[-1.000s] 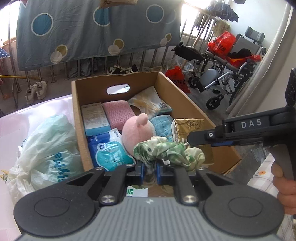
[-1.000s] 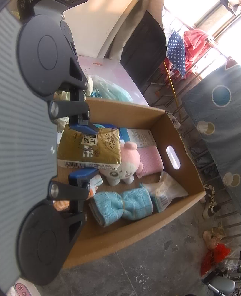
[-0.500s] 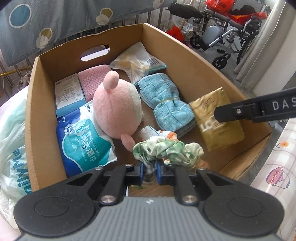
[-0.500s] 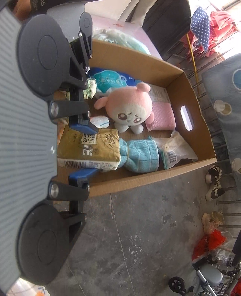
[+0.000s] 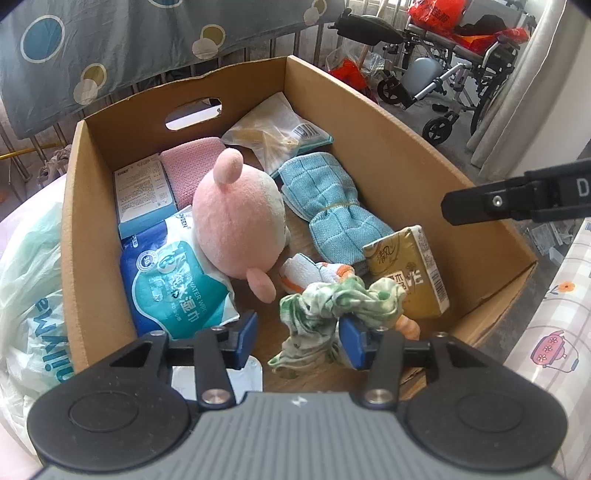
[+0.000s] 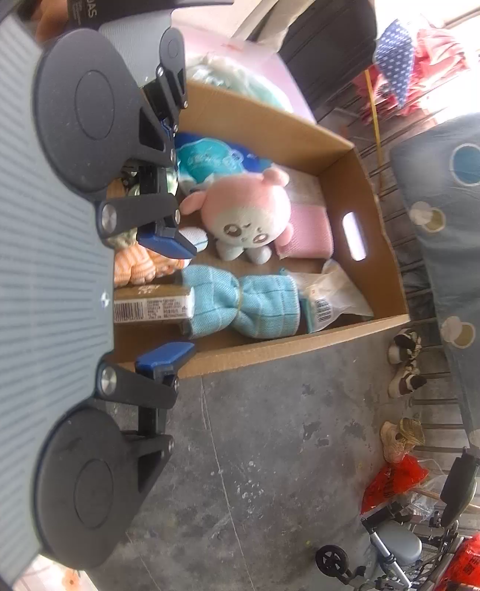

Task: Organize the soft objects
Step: 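Lower both items into the box and open both grippers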

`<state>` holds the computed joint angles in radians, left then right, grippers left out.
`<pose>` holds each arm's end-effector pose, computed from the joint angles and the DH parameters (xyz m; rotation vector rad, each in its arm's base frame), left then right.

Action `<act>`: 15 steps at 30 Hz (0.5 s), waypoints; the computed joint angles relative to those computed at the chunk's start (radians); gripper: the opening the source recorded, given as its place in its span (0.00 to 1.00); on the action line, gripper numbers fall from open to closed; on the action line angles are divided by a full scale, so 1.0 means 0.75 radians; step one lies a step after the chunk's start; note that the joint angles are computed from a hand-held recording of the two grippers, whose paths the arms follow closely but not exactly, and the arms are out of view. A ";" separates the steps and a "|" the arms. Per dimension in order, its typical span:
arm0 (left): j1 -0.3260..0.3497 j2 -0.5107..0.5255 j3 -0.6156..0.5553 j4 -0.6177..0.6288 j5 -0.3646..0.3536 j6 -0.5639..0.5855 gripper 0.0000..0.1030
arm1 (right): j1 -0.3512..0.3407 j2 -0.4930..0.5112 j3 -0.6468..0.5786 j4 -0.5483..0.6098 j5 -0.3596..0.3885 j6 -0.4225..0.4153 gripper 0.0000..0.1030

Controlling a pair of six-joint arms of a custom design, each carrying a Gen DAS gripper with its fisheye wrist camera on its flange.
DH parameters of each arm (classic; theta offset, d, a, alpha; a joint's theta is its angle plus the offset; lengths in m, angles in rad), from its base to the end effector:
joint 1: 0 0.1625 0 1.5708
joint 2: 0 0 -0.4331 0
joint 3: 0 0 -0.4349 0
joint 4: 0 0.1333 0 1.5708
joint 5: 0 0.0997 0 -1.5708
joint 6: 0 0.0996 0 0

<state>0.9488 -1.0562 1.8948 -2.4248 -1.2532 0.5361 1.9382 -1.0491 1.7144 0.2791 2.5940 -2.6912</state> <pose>-0.2189 -0.5875 0.1230 1.5428 2.3661 -0.0412 0.2274 -0.4564 0.1691 -0.4864 -2.1614 1.1343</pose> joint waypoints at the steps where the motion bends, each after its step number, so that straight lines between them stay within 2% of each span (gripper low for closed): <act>1: 0.002 -0.011 0.002 -0.007 -0.009 0.001 0.52 | 0.012 -0.017 0.017 -0.029 0.003 0.002 0.49; 7: 0.027 -0.080 -0.012 0.014 -0.084 -0.023 0.64 | 0.096 -0.139 0.157 -0.264 -0.008 0.044 0.50; 15: 0.078 -0.211 -0.002 -0.003 -0.149 -0.002 0.80 | 0.177 -0.222 0.333 -0.635 -0.113 0.103 0.55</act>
<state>1.0071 -1.2143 1.8931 -2.4269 -1.3647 0.5344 2.0709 -1.2155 1.9642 -0.1971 2.5093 -2.6142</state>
